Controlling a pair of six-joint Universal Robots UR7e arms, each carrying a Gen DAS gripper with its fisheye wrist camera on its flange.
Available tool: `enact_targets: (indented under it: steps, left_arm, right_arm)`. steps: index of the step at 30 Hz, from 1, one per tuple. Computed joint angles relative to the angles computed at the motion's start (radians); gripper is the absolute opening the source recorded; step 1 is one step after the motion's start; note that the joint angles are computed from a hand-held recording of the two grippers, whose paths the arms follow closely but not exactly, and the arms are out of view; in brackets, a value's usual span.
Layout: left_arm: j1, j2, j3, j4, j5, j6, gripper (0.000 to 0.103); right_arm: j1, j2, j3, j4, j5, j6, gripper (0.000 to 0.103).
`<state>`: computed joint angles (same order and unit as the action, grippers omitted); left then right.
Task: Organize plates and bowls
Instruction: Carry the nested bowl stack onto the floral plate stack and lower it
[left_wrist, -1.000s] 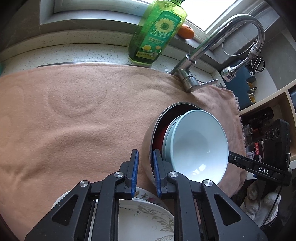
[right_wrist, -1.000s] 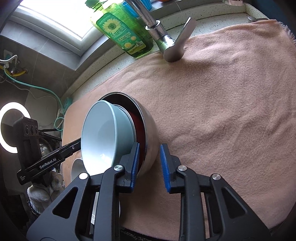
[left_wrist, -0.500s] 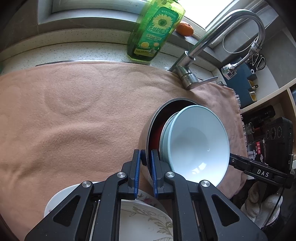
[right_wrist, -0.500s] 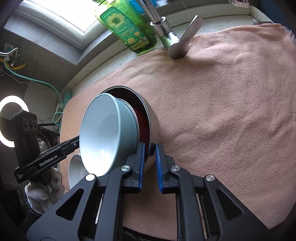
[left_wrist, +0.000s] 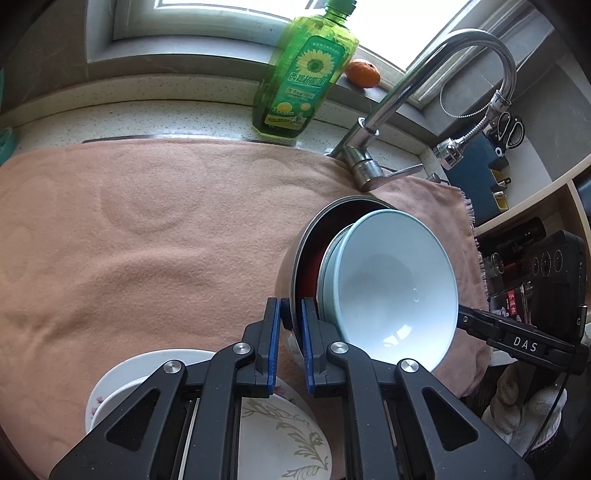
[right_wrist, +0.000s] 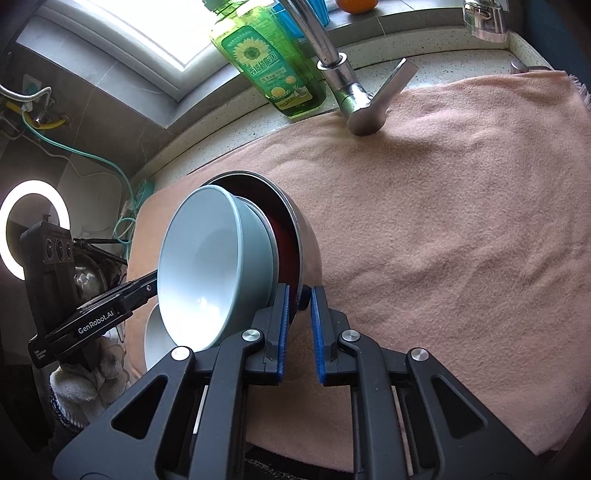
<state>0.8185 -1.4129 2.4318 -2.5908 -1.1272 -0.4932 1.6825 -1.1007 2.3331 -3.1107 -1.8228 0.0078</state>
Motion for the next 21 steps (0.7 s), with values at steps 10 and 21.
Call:
enact_targets:
  steps: [10,21]
  left_arm:
    - [-0.069,-0.116,0.034,0.068,0.037,-0.069,0.009]
    - [-0.087,-0.307,0.055,0.233,0.049,-0.085,0.009]
  right_arm:
    - [0.074,-0.032,0.000,0.040,-0.011,0.006,0.012]
    - [0.182,0.014,0.019,-0.005,-0.026,0.104,0.012]
